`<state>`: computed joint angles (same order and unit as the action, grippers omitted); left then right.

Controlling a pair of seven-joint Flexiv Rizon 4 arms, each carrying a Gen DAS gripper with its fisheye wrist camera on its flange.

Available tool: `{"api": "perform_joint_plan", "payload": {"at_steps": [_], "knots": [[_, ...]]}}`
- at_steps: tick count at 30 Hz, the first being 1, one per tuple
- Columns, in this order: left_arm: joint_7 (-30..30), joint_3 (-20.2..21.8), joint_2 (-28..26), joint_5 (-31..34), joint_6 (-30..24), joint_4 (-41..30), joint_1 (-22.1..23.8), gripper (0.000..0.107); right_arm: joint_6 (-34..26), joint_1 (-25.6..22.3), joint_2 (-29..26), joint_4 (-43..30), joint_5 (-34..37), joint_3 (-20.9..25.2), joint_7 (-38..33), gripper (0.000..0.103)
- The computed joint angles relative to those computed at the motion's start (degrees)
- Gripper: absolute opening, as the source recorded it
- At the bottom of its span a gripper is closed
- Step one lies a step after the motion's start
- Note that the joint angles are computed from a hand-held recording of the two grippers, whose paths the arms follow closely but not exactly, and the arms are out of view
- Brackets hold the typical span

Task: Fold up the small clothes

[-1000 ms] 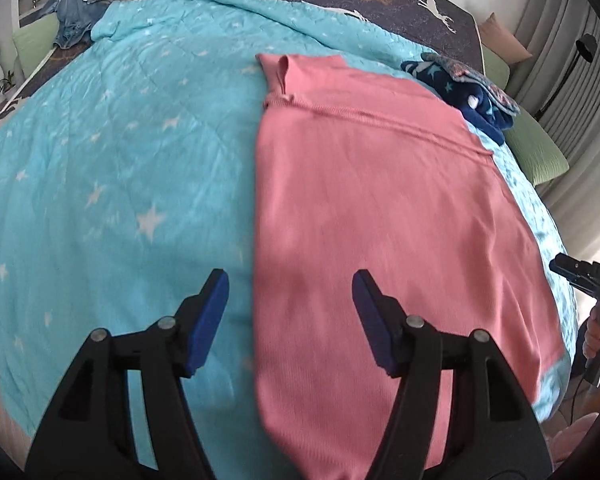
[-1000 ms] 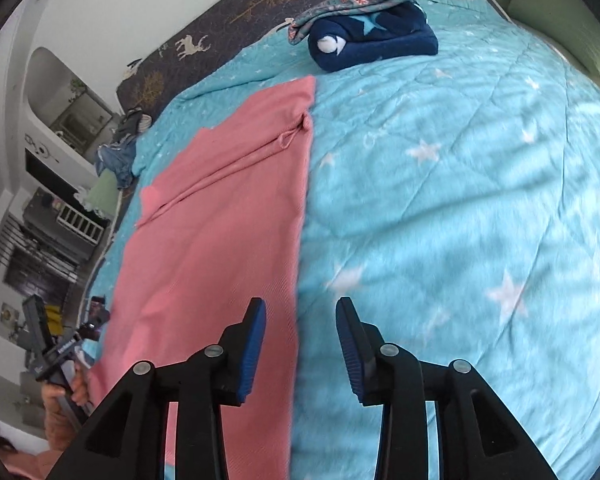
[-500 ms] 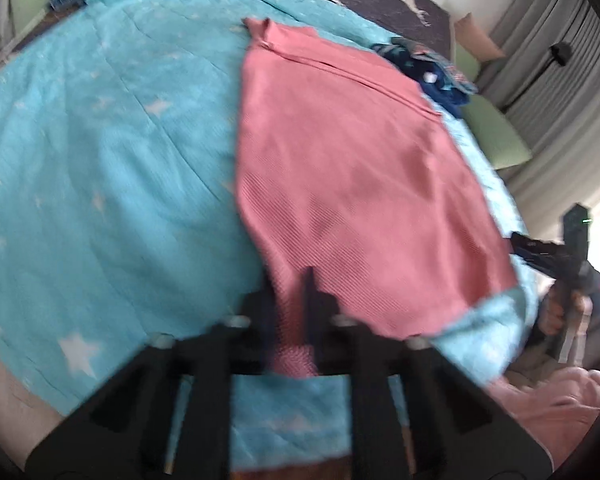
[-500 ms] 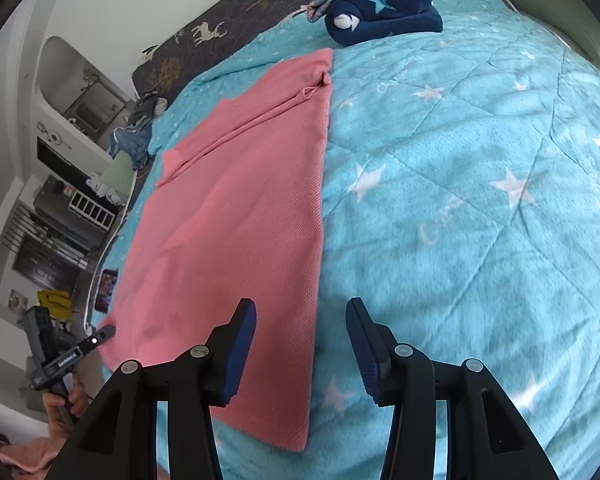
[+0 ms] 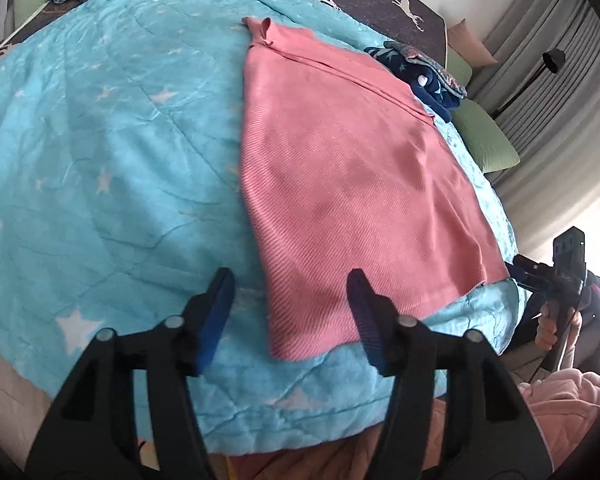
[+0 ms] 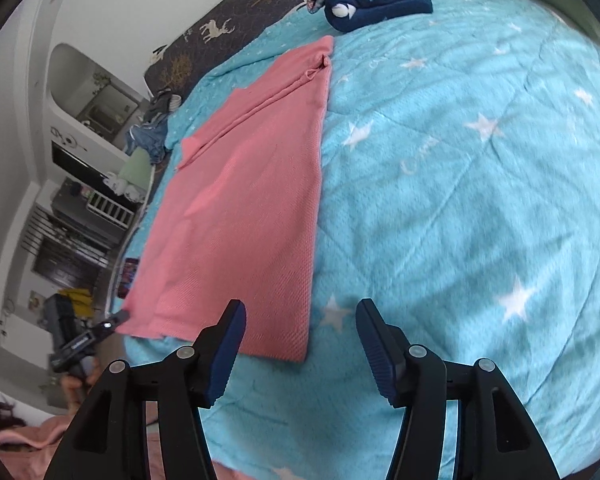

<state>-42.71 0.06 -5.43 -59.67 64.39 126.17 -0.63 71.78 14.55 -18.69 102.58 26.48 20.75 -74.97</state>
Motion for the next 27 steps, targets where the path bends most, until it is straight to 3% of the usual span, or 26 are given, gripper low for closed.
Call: {"api": "perform_joint_plan", "payload": {"at_steps": [4, 5, 7, 8, 10, 12, 18, 23, 26, 27], "knots": [[1.08, -0.40, -1.08, -2.09, -0.67, -0.94, 0.25, 0.060, -0.78, -3.15, -0.80, -1.92, 7.31, 3.55, -6.27, 0.062], [1.08, -0.42, -1.26, -2.05, -0.80, -1.13, 0.31, 0.055, -0.92, -3.70, -1.74, -3.04, 9.22, 4.29, -8.24, 0.062], [0.87, -0.41, -1.61, -1.20, -0.92, -1.63, 0.42, 0.029, -1.47, -4.45, -3.39, -5.24, 12.30, 5.31, -11.20, 0.062], [-0.08, -0.30, -1.77, -0.92, -2.47, -2.04, 0.78, 0.007, -2.49, -5.19, -4.64, -7.02, 14.22, 6.14, -13.04, 0.059], [0.06, -0.49, -1.28, -3.18, -4.42, -1.94, 1.05, 0.005, -4.67, -5.73, -6.00, -9.29, 15.83, 6.56, -13.30, 0.007], [0.78, -0.46, 0.27, -2.47, -1.54, -0.75, -0.01, 0.004, -9.52, -9.92, -7.28, -12.55, 24.55, 9.49, -18.88, 0.004], [4.83, 0.63, 3.94, -9.16, -0.04, -0.07, -1.46, 0.004, -8.38, -14.81, -2.60, -11.62, 39.54, 10.06, -29.27, 0.004], [2.97, 1.48, 2.70, -7.57, -3.21, -1.30, -0.62, 0.004, -5.33, -11.26, 1.08, -8.50, 38.91, 5.53, -27.40, 0.004], [0.22, 1.64, 1.40, -3.54, -5.72, -1.82, 0.18, 0.005, -5.52, -8.82, 1.94, -6.88, 37.48, 2.61, -24.35, 0.009], [-0.97, 1.67, 1.08, -1.91, -5.64, -1.76, 0.37, 0.010, -5.03, -7.21, 2.12, -6.02, 35.08, 1.00, -21.50, 0.014]]}}
